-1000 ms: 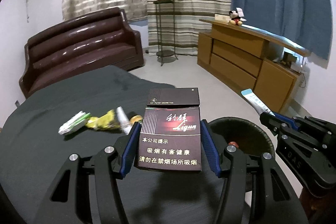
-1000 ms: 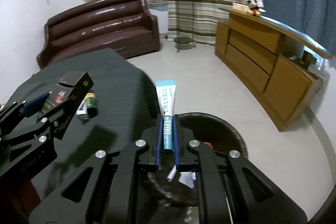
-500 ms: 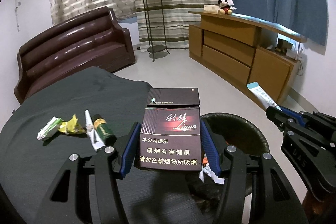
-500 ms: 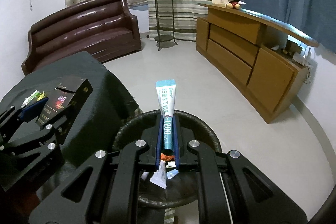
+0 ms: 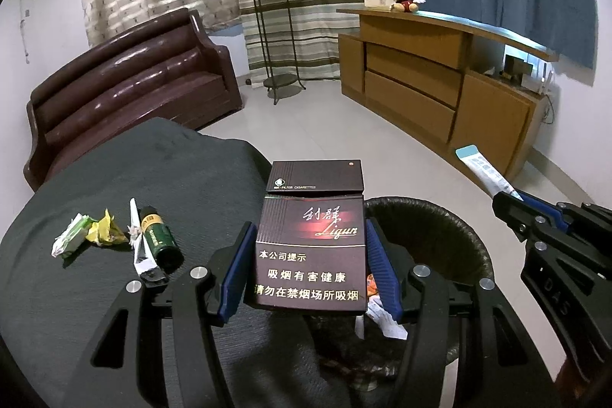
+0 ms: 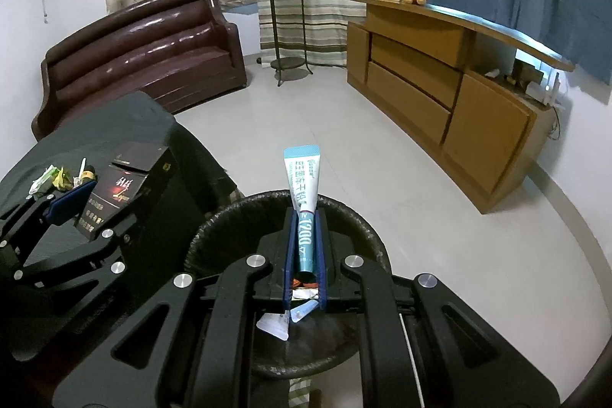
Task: Collect trash
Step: 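Carry the box and toothpaste over the bin and open both grippers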
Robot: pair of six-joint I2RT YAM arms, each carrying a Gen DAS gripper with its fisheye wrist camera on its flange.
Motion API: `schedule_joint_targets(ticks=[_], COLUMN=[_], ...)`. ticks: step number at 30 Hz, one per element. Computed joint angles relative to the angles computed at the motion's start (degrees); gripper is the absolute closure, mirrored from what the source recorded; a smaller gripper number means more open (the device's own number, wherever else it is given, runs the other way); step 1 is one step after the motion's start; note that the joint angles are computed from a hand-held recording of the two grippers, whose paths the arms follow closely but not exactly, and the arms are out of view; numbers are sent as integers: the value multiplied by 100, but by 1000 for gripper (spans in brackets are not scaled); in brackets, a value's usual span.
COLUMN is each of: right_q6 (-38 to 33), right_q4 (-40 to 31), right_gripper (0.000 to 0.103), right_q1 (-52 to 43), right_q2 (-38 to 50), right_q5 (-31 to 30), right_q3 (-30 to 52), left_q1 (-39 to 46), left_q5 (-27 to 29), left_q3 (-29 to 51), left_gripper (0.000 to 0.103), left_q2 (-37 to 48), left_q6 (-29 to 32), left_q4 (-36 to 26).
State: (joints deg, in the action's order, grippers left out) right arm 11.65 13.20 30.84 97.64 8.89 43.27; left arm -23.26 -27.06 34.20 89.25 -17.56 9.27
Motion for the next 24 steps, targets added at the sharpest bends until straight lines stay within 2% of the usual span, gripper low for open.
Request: schedule_joint_targets(ticks=[17, 18, 19, 20, 21, 24], right_q6=[82, 121, 160, 212, 259, 303], right_q4=[38, 73, 90, 110, 155, 171], right_gripper=[92, 91, 87, 75, 71, 70], right_q1=[-197, -220, -240, -270, -299, -300], right_q2=[301, 305, 315, 320, 311, 306], right_q5=[-55, -50, -42, -46, -47, 0], right_q3=[125, 112, 101, 86, 51, 34], left_q1=[-76, -81, -88, -79, -77, -67], left_q5=[42, 45, 38, 60, 69, 63], left_q3=[451, 485, 542, 576, 569, 540], left_gripper=[46, 46, 40, 34, 32, 30], left_q2=[545, 580, 629, 646, 635, 609], left_q6=[8, 4, -11, -15, -22, -35], left_q4=[-107, -143, -215, -243, -231, -211])
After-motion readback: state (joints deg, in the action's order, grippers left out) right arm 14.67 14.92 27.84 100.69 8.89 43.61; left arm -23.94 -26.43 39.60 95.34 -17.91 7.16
